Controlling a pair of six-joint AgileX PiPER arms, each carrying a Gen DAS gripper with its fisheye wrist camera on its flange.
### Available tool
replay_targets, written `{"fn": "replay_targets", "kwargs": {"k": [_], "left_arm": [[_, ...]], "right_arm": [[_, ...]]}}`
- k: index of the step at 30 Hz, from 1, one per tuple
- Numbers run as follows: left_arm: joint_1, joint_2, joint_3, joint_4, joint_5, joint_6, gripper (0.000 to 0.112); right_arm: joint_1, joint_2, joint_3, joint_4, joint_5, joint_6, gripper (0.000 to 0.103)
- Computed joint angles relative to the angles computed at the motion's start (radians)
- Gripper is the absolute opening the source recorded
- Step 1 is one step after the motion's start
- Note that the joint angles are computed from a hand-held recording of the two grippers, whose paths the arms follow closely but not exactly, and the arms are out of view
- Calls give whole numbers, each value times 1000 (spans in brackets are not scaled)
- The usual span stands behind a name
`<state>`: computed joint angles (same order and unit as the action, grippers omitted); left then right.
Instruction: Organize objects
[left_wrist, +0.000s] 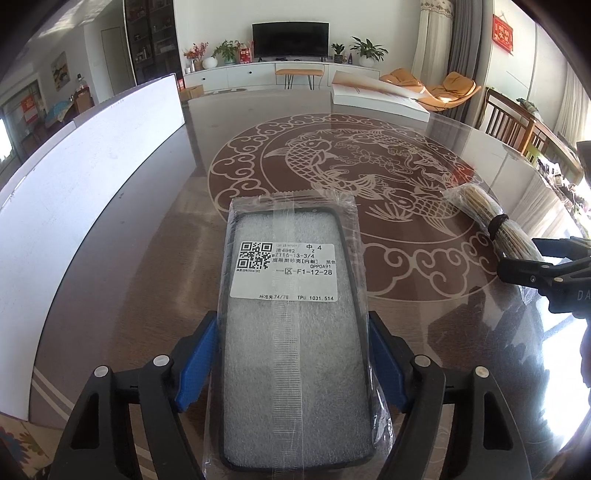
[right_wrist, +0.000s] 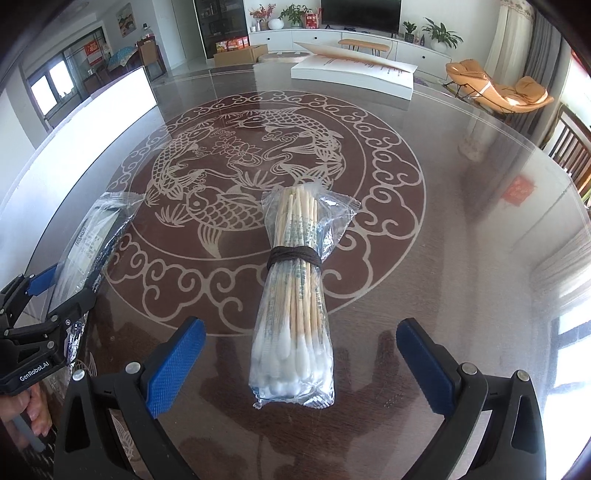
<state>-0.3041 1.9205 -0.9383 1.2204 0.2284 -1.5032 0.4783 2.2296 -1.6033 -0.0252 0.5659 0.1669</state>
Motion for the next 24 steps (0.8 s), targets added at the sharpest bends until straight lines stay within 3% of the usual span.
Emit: {"fn": "replay_targets", "kwargs": {"k": [2,8,11,13,15,20,24], "left_arm": [[0,0,1,7,0,-7,75],[0,2,-1,7,1,-6,76],[-1,2,0,12,3,-15,76],[1,5,-3,-1,9,-6,82],[9,12,-15,-99,4,95,97],[8,21,-24,-155,9,147,103],[7,21,-26,-163,11,156,103]], "right_arm": [[-18,37,-62,52,62,-41,103],[4,78,-138,-57,139,6,103],[8,54,-80,-86,75,58,103],[13,32,-21,-124,5,111,103],[18,12,34,-171,-65,165,103],[34,-34,181,-373,-252,376,103],[41,-31,181,-415,-257,427,103]]}}
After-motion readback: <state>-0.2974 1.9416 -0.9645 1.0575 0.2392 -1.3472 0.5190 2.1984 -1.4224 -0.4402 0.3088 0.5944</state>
